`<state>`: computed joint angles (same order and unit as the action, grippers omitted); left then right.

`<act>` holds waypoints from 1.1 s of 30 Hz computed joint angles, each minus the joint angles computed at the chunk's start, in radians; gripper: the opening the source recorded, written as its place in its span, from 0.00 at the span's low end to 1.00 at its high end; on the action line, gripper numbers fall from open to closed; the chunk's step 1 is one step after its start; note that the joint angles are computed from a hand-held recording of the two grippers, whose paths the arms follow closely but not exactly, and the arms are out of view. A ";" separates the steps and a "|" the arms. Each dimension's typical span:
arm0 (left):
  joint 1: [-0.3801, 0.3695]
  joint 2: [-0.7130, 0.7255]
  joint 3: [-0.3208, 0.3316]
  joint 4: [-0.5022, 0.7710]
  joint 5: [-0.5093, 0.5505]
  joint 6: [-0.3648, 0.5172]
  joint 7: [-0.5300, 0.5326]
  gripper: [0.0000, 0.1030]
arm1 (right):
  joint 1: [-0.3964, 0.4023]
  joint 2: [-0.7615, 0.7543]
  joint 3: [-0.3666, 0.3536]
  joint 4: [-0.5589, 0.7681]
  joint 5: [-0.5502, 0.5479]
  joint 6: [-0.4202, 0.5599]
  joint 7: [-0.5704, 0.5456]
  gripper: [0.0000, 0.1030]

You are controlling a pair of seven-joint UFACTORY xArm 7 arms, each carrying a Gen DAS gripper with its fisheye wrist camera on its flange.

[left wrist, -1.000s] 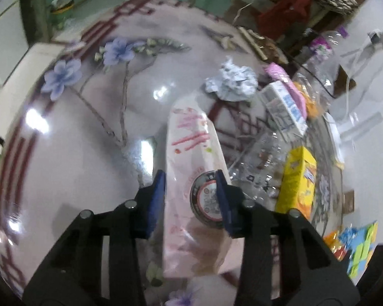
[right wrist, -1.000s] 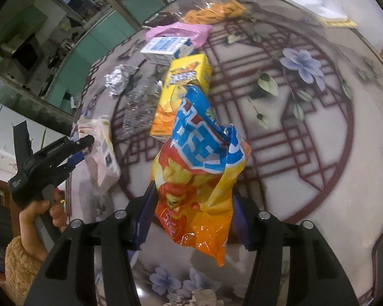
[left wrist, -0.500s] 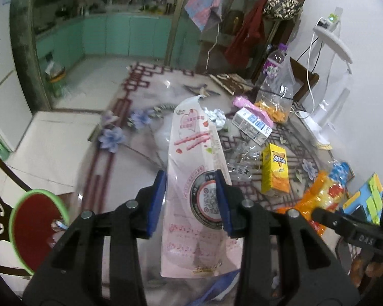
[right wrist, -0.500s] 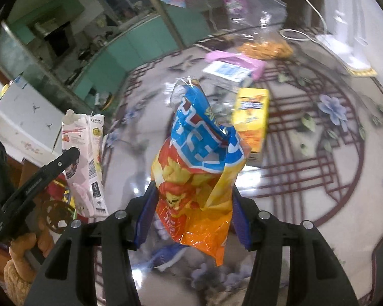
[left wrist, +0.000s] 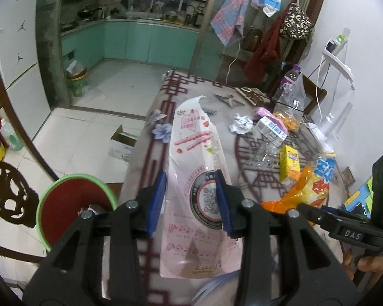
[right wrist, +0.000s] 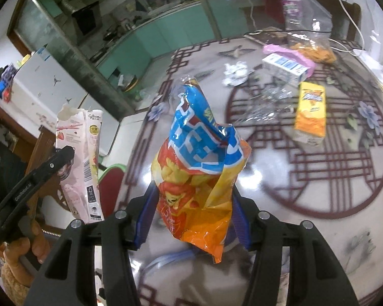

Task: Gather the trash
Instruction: 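Carry the snack bag and pink paper bag over the red bucket with both grippers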

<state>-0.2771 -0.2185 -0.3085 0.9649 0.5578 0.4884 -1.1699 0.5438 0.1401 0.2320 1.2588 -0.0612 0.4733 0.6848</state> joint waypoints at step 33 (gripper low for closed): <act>0.239 -0.404 0.063 -0.366 -0.279 -0.037 0.266 0.36 | 0.289 0.575 -0.031 0.818 -0.030 0.262 -0.180 0.42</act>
